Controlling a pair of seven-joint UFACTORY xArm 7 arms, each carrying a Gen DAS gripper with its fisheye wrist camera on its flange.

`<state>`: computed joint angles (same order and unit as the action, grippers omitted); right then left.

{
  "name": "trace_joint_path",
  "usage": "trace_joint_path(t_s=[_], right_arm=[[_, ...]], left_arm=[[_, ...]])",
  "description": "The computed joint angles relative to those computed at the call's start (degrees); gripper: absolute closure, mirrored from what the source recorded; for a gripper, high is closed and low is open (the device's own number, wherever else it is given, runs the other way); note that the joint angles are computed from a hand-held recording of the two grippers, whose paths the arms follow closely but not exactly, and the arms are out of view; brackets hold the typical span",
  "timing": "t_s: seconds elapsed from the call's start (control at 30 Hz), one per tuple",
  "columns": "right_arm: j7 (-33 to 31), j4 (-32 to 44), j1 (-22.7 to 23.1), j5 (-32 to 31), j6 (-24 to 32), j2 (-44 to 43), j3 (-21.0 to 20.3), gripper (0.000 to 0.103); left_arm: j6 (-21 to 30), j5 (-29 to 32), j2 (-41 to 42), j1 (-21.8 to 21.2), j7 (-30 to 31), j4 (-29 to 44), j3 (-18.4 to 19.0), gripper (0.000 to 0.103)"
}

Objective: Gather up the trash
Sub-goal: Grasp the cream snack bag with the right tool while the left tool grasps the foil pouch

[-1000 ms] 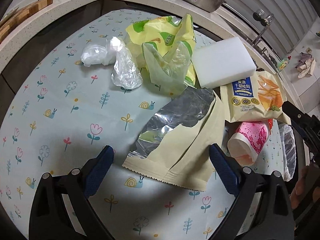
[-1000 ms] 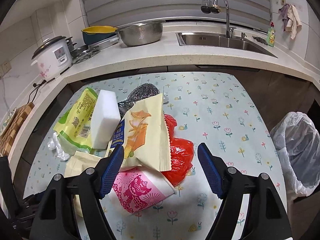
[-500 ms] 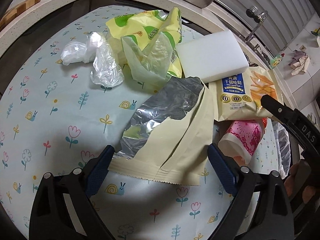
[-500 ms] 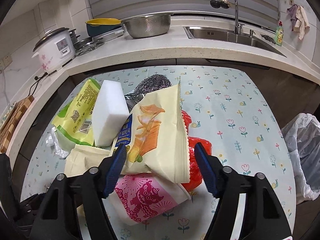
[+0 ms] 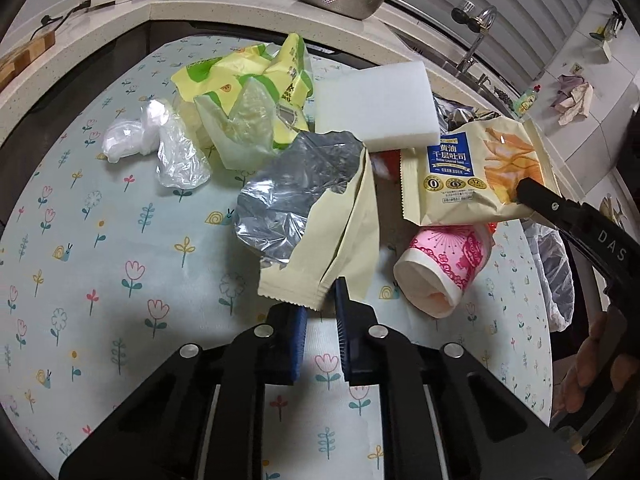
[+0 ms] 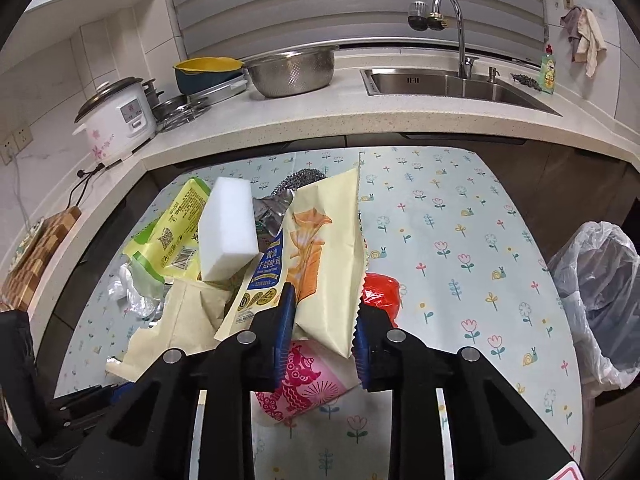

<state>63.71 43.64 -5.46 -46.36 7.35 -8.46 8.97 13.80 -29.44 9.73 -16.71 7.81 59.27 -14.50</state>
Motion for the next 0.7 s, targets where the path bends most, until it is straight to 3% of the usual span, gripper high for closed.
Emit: trace_joint_path(t_s=[0.13, 0.33, 0.57, 0.7], right_arm=[[0.8, -2.3, -1.5, -0.6, -0.1, -4.3, 0.9, 0.079], [-2.5, -7.1, -4.4, 4.0, -1.2, -11.3, 2.5, 0.079], [-8.5, -13.7, -4.5, 11.2, -1.3, -20.9, 0.8, 0.079], [-11.8, -17.4, -4.2, 14.7, -0.8, -26.4, -0.7, 0.079]], left_arm=[[-0.7, -0.1, -2.3, -0.5, 0.3, -1.1, -0.1, 0.096], [-2.1, 1.2, -5.9, -2.7, -0.8, -3.0, 0.7, 0.096], [-4.0, 6.0, -9.7, -5.9, -4.9, -5.0, 1.5, 0.100], [-4.4, 4.5, -11.4, -7.4, -4.0, -6.1, 2.1, 0.102]])
